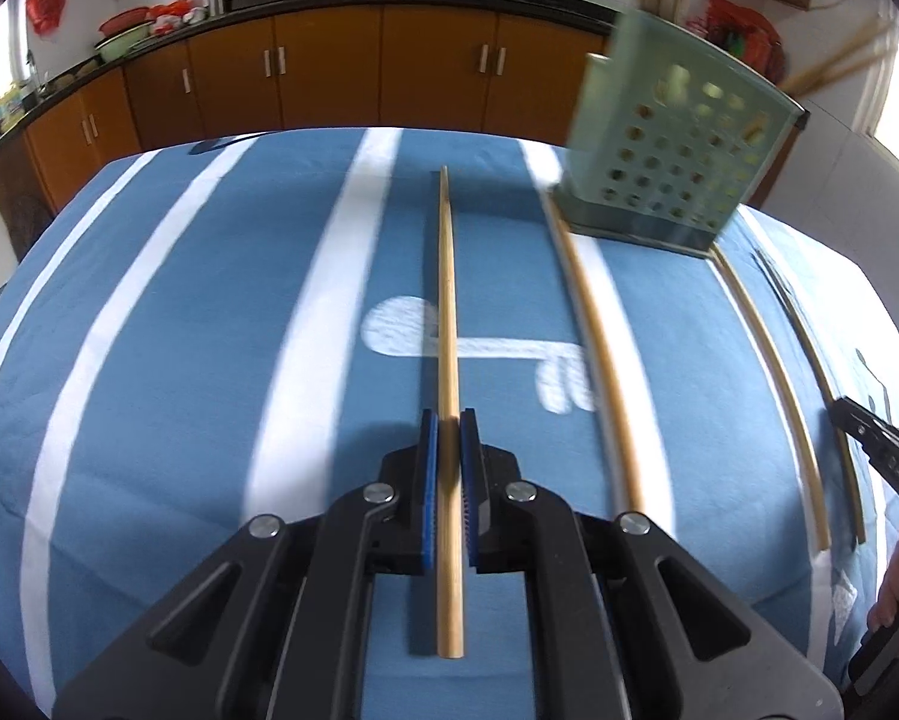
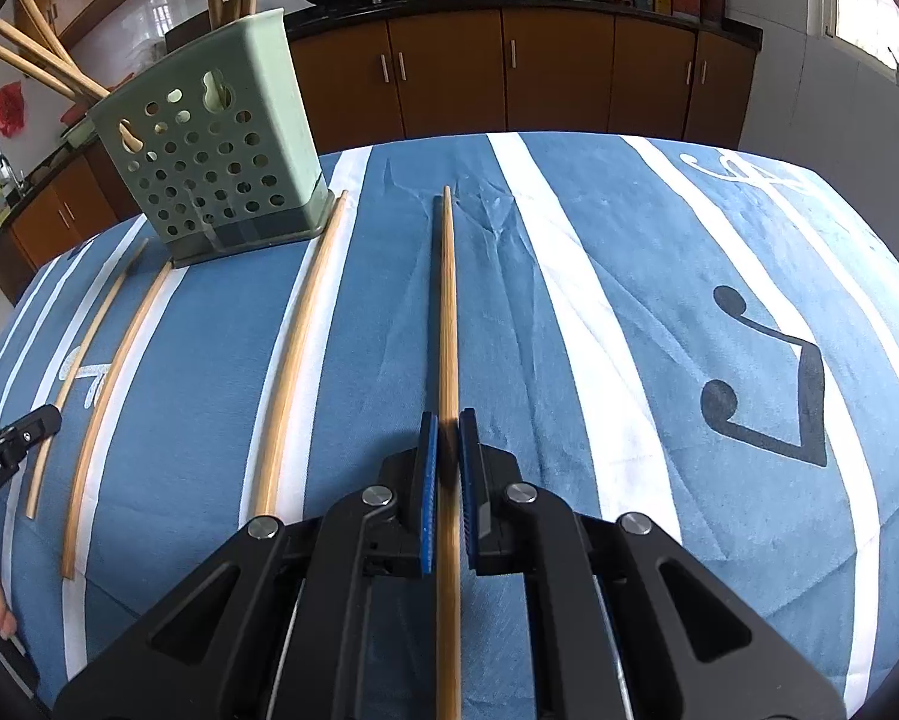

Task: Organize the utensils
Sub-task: 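Hold both chopsticks closed in the tools and begin lifting them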

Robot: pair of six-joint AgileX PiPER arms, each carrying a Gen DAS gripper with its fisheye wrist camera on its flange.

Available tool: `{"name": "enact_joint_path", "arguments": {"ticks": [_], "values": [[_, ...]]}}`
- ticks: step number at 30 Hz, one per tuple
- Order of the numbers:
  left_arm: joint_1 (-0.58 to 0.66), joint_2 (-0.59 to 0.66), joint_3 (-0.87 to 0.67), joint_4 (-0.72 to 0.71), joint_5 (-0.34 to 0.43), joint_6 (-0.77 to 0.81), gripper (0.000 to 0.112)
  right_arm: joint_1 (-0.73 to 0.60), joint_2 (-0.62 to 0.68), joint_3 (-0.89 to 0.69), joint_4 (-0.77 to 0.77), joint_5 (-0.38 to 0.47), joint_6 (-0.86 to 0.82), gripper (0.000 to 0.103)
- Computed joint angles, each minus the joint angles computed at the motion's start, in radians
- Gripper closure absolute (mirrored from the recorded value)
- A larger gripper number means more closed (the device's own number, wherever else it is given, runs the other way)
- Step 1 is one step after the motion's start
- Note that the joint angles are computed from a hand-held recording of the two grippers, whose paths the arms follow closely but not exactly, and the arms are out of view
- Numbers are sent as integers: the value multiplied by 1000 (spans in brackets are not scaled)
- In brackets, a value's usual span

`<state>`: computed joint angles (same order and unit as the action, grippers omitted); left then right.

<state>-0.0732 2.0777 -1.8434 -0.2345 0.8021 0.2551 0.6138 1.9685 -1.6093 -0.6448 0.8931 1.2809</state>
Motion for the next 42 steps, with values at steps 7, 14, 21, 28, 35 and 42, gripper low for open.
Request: {"name": "enact_joint_path", "arguments": {"ticks": [7, 14, 21, 28, 35, 42], "values": [[62, 33, -50, -73, 28, 78, 103, -28, -25, 41, -16, -16, 31, 95], [56, 20, -19, -75, -3, 97, 102, -23, -25, 43, -28, -12, 32, 95], [53, 21, -19, -62, -6, 92, 102, -25, -36, 63, -28, -31, 44, 94], [52, 20, -18, -57, -7, 90, 102, -25, -36, 64, -29, -31, 44, 94], [60, 25, -25, -86, 3, 101, 102, -25, -36, 64, -29, -31, 45, 94], [61, 26, -27, -84, 3, 102, 102, -26, -39, 69, -28, -36, 45, 94]]}}
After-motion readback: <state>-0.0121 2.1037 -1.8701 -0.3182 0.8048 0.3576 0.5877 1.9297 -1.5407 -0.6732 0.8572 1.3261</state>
